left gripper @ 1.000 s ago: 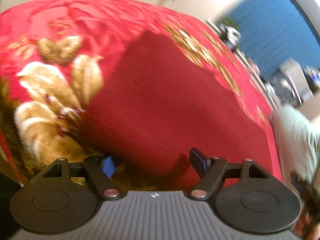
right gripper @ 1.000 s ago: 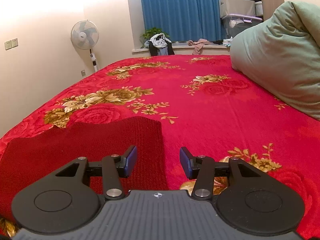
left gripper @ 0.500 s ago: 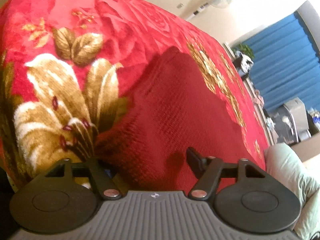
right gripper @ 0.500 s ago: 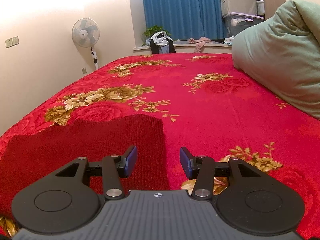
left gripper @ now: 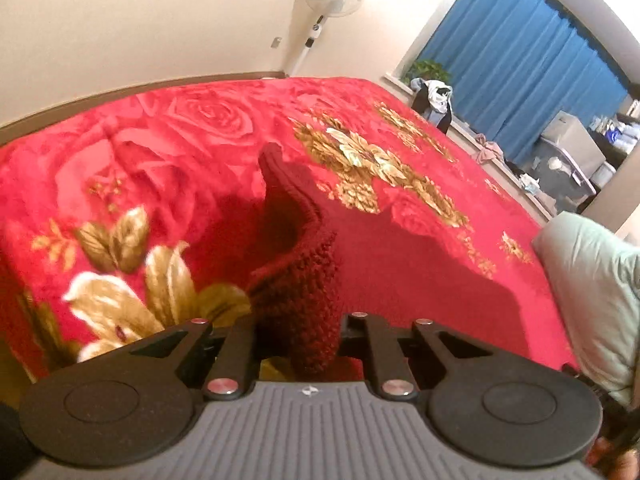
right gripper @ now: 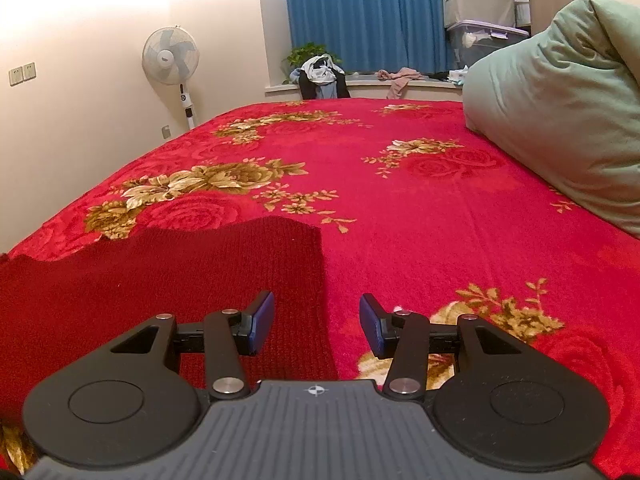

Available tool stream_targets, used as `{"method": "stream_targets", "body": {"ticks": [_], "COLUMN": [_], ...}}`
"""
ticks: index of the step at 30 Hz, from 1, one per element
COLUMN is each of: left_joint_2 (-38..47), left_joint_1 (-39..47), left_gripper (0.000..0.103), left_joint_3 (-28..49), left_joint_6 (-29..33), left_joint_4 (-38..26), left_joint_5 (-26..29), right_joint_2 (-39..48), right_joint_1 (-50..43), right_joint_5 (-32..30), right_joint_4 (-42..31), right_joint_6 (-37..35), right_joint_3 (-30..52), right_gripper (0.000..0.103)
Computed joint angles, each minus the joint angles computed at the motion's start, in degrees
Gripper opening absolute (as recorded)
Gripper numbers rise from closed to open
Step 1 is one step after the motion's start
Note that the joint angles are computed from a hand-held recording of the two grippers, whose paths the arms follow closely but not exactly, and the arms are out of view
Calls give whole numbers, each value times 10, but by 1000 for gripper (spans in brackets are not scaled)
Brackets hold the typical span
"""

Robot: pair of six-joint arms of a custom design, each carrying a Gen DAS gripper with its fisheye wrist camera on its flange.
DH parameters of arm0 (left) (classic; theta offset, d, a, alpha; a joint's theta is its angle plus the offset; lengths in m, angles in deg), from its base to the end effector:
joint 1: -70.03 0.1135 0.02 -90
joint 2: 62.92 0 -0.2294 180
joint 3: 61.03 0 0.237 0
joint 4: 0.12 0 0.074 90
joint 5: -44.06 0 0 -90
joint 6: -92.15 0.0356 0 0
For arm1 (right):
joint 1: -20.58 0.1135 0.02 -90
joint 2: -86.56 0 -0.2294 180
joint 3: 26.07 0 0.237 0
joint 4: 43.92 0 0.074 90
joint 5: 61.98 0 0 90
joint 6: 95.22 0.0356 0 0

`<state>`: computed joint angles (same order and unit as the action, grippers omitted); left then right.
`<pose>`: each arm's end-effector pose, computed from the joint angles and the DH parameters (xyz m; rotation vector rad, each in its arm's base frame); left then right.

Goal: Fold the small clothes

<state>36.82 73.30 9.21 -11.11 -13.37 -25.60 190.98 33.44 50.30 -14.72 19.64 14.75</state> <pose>0.3441 0.0073 0.1500 -0.1523 2.3061 -0.4995 0.2670 0.0471 0.0630 0.4384 2.0753 -0.0336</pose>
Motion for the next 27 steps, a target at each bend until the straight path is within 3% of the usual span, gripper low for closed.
{"method": "stream_targets", "body": {"ticks": [3,8,13,18,23,26,27], "left_joint_2": [-15,66,-6,-24,60,134,154], "left_joint_1": [10,28,-94,-267,-413,-448,-450], "left_gripper": [15,15,15,15,15,20,29], "left_joint_3": [17,100,55,57,85,118,137], "left_joint_6": [10,4,84,140,154,158,165], "left_joint_4": [-41,-118,-73,-33,7,-5,-28], "left_joint_5": [-39,-90,-229,-304,-283,-215,-178], "right_joint_2": [-12,-39,-63,-88,-102,-99,-96], "right_joint_1": [0,-8,-28,-59,-80,-95,-101], "right_joint_5": [-1,-9,-29,-64,-85,-110,-124], "right_joint_4": [-1,-4,-18,-9,7,23,30], "right_joint_6": [4,12,27,42,44,54,58], "right_joint_3": [-6,-14,-20,-35,-49,-57,-60], "right_gripper": [49,49,49,49,49,49,49]}}
